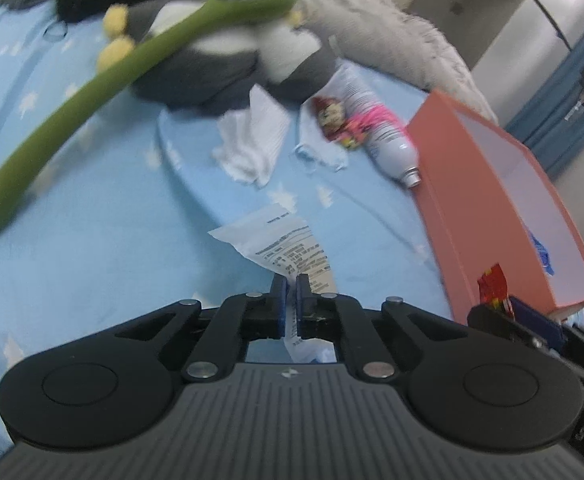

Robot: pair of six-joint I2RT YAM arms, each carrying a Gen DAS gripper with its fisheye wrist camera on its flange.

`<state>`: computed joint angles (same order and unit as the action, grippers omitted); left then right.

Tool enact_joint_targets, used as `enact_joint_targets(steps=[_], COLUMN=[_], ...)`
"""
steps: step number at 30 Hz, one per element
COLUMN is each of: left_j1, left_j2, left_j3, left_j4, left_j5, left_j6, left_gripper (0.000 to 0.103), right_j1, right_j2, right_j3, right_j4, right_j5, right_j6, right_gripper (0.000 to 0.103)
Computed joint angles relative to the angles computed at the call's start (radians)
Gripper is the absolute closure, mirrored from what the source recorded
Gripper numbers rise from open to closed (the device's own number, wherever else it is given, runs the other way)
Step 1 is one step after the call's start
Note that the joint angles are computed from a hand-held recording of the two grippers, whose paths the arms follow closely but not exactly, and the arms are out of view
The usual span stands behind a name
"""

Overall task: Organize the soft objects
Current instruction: 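Carry the candy and receipt paper into the pink box and open both grippers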

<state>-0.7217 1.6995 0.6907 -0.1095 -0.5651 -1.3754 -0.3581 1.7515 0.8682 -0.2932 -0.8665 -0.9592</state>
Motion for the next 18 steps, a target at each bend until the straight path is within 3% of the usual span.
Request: enact_joint_targets(steps=[9, 18], left_j1=[-0.019, 0.025], left_j2=[-0.102, -0.101], left_j3=[0.115, 0.321], left_j4=[-0.118, -0.159], left_j5=[-0.076, -0.078], left_j6=[0.134, 0.354], left_gripper=[0.099, 0.099], right_j1=[-0.011, -0.010], right_j2=[-0.043, -0.048], right_j3=[0.088, 0.236], right_j4=[-0.007, 0.014], right_j5=[-0.073, -0.130], right_j6=[0.072, 0.173], right_gripper=[0.062, 0.062])
